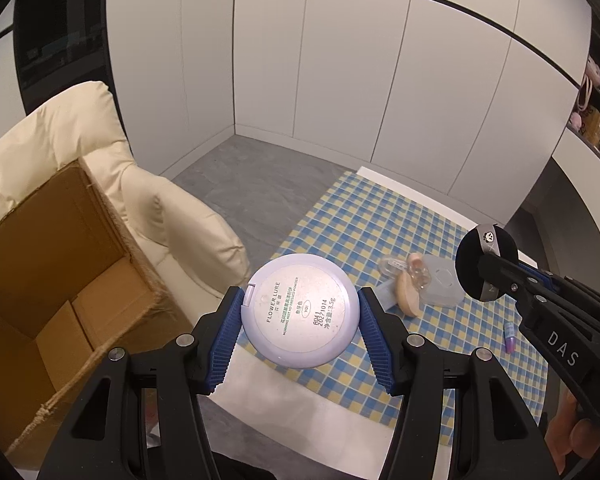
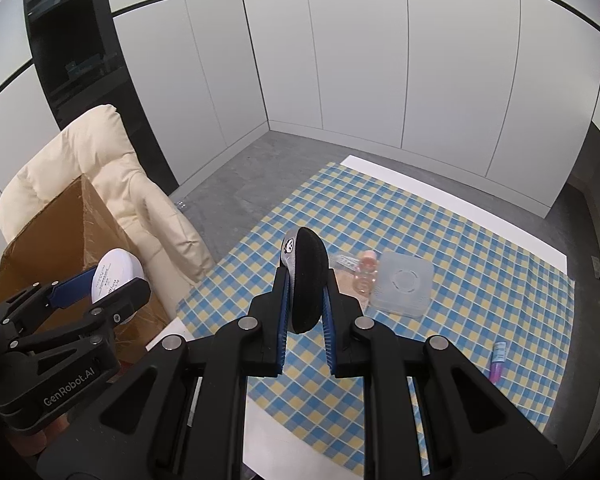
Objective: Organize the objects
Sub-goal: 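Carry the white compact with left tool while right tool carries the black cylinder to the box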
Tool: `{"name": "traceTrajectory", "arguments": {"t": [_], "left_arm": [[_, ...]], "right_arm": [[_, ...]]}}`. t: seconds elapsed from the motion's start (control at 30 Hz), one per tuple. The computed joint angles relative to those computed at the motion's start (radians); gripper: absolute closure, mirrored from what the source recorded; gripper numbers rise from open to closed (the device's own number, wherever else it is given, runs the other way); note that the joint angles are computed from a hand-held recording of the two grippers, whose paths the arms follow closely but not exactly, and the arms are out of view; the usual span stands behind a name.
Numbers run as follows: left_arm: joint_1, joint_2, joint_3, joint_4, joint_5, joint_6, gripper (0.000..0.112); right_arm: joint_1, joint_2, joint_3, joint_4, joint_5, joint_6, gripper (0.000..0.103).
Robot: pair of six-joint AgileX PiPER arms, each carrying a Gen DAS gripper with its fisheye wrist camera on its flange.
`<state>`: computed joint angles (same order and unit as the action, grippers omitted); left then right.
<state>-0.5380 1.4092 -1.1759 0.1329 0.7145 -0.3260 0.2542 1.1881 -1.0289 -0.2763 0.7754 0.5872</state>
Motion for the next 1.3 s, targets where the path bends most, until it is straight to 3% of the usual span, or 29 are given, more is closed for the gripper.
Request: {"name": "traceTrajectory", "arguments": {"t": [1.3], "left_arm": [[0.327,-0.094,0.071,-0.171,0.006,0.244,0.055]], "right_arm": [[0.292,0.214,-0.254,-0.151,0.051,0.156,0.088]]}}
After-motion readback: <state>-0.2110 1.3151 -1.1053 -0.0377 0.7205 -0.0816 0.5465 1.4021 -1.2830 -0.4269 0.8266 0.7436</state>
